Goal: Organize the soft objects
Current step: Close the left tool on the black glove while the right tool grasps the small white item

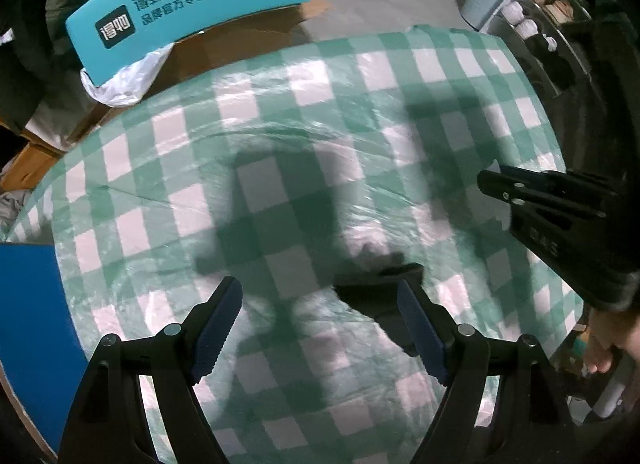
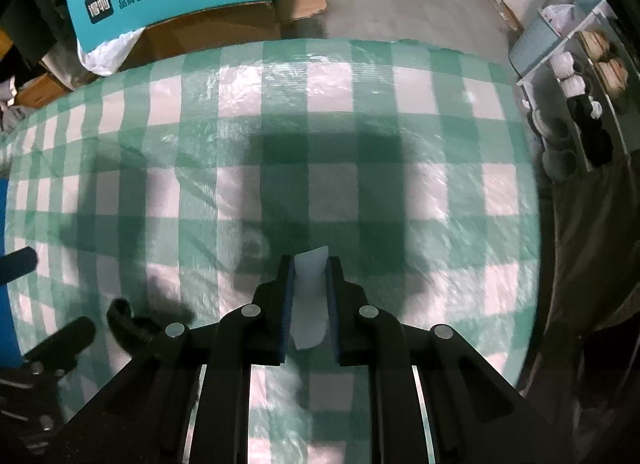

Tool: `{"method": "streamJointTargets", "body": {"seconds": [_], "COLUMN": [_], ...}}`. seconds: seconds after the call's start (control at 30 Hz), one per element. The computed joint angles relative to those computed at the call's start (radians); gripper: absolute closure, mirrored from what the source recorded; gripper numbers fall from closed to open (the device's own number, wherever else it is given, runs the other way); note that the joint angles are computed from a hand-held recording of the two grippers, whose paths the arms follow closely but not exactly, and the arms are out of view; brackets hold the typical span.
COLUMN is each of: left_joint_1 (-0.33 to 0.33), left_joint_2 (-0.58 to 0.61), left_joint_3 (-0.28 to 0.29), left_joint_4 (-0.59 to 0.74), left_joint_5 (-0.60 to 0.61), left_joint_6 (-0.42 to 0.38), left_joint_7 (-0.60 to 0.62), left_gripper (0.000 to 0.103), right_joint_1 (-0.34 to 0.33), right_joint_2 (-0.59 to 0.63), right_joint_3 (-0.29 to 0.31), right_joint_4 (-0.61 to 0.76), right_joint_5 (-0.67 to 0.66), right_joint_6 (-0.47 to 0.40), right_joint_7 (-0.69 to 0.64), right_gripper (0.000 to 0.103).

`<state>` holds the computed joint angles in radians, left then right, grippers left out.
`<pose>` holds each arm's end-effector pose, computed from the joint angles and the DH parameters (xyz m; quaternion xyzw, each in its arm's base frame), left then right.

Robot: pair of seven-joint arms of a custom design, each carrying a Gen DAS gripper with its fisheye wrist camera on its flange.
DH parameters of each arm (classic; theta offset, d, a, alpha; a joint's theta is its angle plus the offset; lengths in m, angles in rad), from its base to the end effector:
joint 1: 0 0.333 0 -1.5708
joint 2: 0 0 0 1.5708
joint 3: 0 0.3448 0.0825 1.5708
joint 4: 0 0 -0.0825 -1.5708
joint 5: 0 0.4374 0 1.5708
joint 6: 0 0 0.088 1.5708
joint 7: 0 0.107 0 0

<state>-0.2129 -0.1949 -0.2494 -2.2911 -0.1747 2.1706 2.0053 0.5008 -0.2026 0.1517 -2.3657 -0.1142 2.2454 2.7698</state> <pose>0.4708 -0.2449 0.4360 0.3751 -0.9250 0.0600 0.0110 0.4124 0.3121 0.4112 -0.5172 0.8528 -0.0551 0.0475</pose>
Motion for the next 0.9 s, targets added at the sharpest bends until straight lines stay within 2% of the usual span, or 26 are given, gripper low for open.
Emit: {"method": "streamJointTargets", "body": {"seconds": [0.07, 0.33, 0.6, 0.9], "left_joint_1": [-0.006, -0.020, -0.035, -0.056], "left_joint_2": [-0.007, 0.011, 0.023, 0.040], "left_joint_3": [-0.002, -0.010, -0.021, -0.028], "left_joint_4": [-0.009, -0.016, -0.039, -0.059], "left_joint_5": [-0.016, -0.056, -0.022, -0.009], "left_joint_6": [-0.007, -0.036, 0.008, 0.056], "left_joint_7": [-0.003, -0.050, -0.092, -0.108], "left_gripper": [0.016, 0.016, 0.016, 0.019], "right_joint_1": [0.007, 0.038, 0.061, 0.076], "right_joint_2": [-0.031, -0.114, -0.172, -0.178], "right_joint_3": [0.005, 0.012, 0.009, 0.006], "right_joint_4": [-0.014, -0.063, -0.106, -0.103], "right_joint_5": [0.003, 0.017, 0.041, 0.051], "right_joint_6": [-0.010, -0.032, -0.030, -0.042], "right_joint_7": [0.007, 0.046, 0.093, 0.104], "right_gripper": [0.090, 0.090, 0.090, 0.090]}}
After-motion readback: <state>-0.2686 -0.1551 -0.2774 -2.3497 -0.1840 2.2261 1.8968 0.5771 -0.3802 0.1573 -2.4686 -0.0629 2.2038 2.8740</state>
